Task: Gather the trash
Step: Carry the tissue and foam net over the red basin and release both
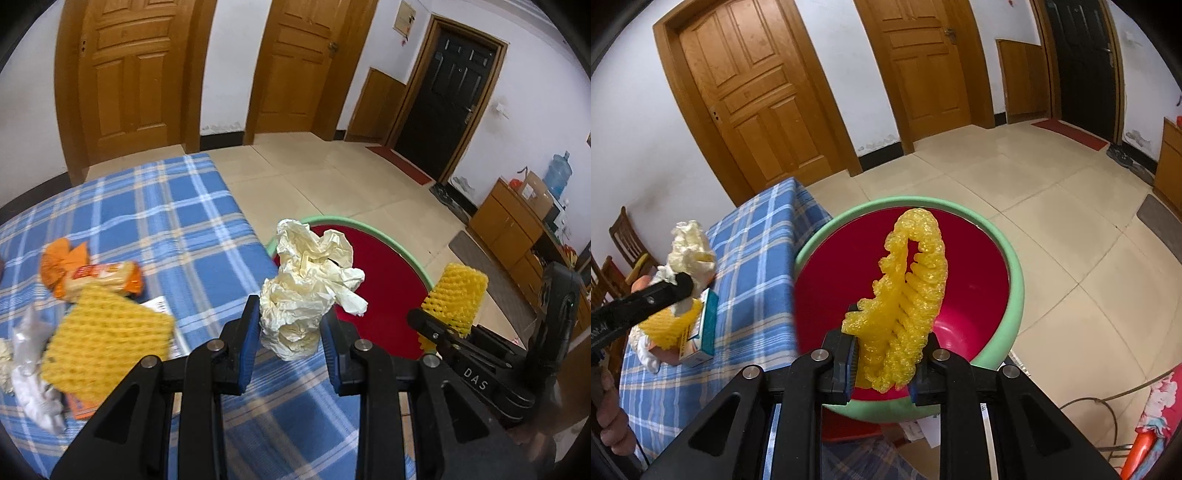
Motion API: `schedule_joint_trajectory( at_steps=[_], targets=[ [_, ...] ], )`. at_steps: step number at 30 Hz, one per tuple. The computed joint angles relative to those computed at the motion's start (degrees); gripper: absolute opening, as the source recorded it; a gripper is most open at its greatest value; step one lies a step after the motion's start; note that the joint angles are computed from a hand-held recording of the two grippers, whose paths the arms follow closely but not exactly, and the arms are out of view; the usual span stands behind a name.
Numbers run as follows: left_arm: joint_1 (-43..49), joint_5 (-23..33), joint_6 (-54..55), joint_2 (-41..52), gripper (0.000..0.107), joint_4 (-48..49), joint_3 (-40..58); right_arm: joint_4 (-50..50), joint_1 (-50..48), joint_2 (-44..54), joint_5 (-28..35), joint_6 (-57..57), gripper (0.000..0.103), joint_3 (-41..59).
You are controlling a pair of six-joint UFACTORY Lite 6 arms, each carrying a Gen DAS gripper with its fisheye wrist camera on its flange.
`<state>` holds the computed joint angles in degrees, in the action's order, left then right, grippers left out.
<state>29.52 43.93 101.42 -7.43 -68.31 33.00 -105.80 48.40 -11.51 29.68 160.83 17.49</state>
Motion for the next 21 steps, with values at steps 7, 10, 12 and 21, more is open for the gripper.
schedule_joint_trajectory(
  at_steps=[7, 10, 12, 21],
  targets=[
    [-5.77, -4.31, 0.72, 2.61, 0.031, -2.88, -0.13, -7.59, -3.68, -1.87, -1.00, 5.86, 0.040, -2.64],
    [-7.00, -5.31, 0.47, 2.70, 0.031, -3.32, -0.41, -9.30, -4.55, -2.46, -1.14, 7.16, 0.045, -3.39],
    [-7.79, -5.97, 0.66, 3.11, 0.031, -3.91, -0.40, -10.20, -5.19, -2.50, -0.95, 7.72, 0.050, -3.66],
    [-10.78, -8.12, 2.31, 5.23, 0.031, -6.51, 0.05, -8.01, -5.70, -5.25, -0.40, 7.07, 0.059, -5.45]
  ],
)
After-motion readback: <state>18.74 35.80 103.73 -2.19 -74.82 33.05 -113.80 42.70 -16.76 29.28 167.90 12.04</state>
